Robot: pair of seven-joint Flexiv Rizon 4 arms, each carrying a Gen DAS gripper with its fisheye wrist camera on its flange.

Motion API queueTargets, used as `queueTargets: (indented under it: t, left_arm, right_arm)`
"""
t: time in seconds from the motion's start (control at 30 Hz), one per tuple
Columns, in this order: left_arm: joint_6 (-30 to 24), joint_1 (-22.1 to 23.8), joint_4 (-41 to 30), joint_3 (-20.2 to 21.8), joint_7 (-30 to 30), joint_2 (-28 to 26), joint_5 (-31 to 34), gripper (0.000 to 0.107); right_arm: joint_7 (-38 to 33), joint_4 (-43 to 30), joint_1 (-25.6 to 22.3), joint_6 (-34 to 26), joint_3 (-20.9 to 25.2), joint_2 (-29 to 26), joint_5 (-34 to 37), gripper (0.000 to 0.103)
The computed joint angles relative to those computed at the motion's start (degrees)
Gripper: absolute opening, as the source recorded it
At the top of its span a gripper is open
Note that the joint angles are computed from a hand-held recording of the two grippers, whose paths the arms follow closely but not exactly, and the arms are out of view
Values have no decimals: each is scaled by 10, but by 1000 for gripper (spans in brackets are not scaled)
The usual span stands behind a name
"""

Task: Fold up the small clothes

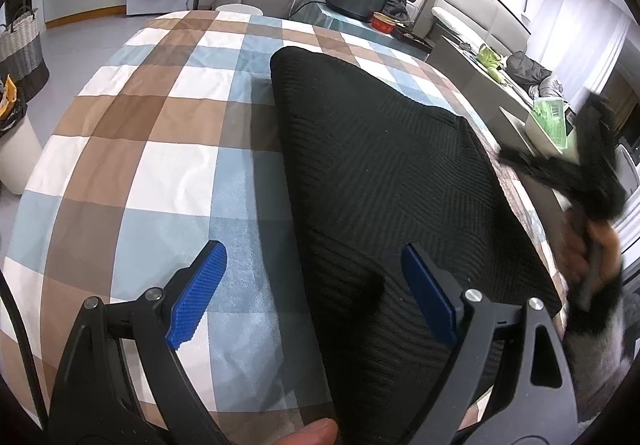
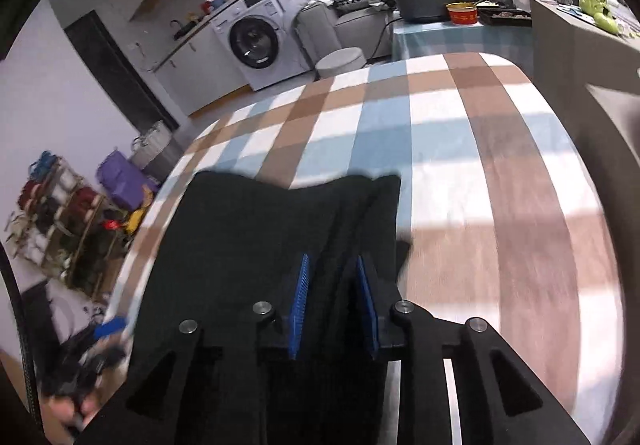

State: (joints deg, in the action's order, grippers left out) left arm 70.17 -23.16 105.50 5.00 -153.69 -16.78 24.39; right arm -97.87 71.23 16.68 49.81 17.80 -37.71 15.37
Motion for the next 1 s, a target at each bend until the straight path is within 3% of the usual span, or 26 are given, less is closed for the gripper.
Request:
queueTargets:
  t: [0.07, 0.27, 0.4, 0.53, 0.67, 0.8, 1.0]
  left_arm:
    - [1, 2, 0, -4, 5, -2, -5, 88]
    - [-6, -9, -14, -4, 8, -7, -2, 88]
    - [-17, -26, -20, -2, -8, 0, 18, 88]
    - [-31, -34, -14, -7, -28, 10, 33, 88]
    - [-30, -34, -1, -13, -52, 22, 48, 88]
    - [-36, -27, 3, -22, -55, 26, 49, 88]
    - [-35, -21, 3, -29, -58, 31, 58, 88]
  right_arm:
    - [-44, 60, -36, -12, 31, 51, 36, 26]
    - [-128, 178, -83, -62, 49, 158, 141, 34]
    - [-150, 216, -64, -69, 28, 185, 151, 34]
    - [-180, 204, -70, -135, 15, 192, 207, 34]
    - [-202, 214, -60, -148, 0, 208, 215, 34]
    - [-200, 236, -33, -104, -13, 212, 185, 13]
    - [-241, 235, -38, -127, -9, 242, 213, 10]
